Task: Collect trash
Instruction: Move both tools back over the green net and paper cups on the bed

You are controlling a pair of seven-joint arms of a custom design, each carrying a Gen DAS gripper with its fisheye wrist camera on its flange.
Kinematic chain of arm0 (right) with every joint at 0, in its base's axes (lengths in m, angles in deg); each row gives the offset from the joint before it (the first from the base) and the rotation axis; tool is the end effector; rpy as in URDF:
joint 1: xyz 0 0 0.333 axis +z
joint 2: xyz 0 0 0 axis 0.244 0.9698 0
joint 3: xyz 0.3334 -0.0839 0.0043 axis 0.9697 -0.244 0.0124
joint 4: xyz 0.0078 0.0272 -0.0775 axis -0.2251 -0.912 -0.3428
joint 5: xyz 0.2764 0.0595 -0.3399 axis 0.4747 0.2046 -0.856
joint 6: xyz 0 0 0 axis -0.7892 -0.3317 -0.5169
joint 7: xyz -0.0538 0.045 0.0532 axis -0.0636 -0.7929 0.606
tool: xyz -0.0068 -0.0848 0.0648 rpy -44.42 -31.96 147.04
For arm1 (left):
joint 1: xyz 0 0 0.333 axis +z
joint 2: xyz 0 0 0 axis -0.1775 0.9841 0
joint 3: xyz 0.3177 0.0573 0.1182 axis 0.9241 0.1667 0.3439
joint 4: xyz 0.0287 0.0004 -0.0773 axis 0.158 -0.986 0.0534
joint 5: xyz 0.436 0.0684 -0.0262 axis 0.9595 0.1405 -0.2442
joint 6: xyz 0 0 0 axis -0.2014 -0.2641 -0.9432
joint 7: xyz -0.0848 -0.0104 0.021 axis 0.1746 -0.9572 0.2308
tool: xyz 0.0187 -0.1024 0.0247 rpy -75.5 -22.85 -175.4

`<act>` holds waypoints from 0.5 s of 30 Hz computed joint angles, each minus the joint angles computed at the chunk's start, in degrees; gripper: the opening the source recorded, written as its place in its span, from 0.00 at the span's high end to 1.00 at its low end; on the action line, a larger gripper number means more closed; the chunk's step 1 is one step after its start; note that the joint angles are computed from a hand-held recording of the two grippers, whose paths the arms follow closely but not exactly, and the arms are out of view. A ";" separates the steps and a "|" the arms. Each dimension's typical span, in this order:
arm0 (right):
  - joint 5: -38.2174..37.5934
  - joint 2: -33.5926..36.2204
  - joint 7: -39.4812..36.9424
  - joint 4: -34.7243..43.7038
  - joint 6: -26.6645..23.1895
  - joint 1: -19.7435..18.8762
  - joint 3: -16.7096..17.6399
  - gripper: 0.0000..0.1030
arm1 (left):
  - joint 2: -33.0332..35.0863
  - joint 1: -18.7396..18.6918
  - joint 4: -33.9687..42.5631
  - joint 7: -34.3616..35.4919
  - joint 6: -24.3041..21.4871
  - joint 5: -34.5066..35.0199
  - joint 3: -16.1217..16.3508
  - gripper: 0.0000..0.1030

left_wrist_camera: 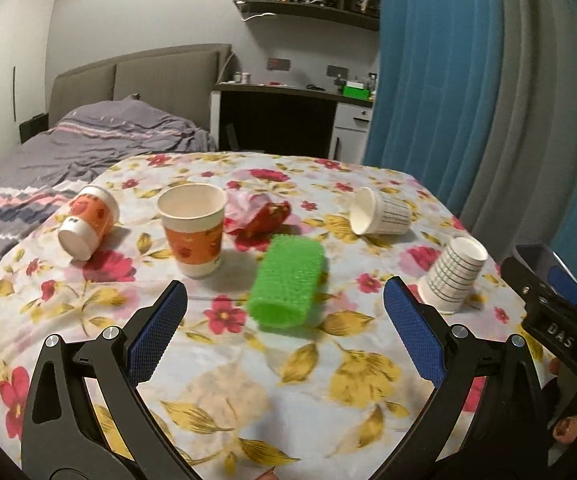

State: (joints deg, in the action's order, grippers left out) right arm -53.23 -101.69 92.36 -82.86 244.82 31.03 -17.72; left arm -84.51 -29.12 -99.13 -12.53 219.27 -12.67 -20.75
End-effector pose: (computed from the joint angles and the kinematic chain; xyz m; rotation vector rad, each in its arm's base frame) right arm 0.4677 0.1733 0.4559 -1.6663 1.2936 -0.6793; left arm 0.3992 -0.3507 0.4659 -1.8742 1.1722 -0.7959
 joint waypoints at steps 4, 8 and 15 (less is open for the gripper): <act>5.92 2.68 -4.79 2.36 -0.46 -2.87 4.88 0.07 | -0.26 0.30 -0.53 0.79 0.74 -0.58 0.55 0.06; 7.65 4.53 -5.79 4.05 -1.97 -2.17 4.57 0.09 | -0.14 0.78 -0.78 0.84 1.62 -0.38 0.83 0.06; 11.23 6.83 -8.83 6.44 -3.47 -1.65 4.97 0.15 | 0.96 1.91 -0.45 1.64 4.41 -0.42 1.73 0.06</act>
State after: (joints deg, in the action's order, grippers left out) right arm -42.00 -94.86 83.53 -76.42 241.35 29.38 -12.74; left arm -83.55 -27.21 -99.58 -10.89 223.68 -13.09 -19.03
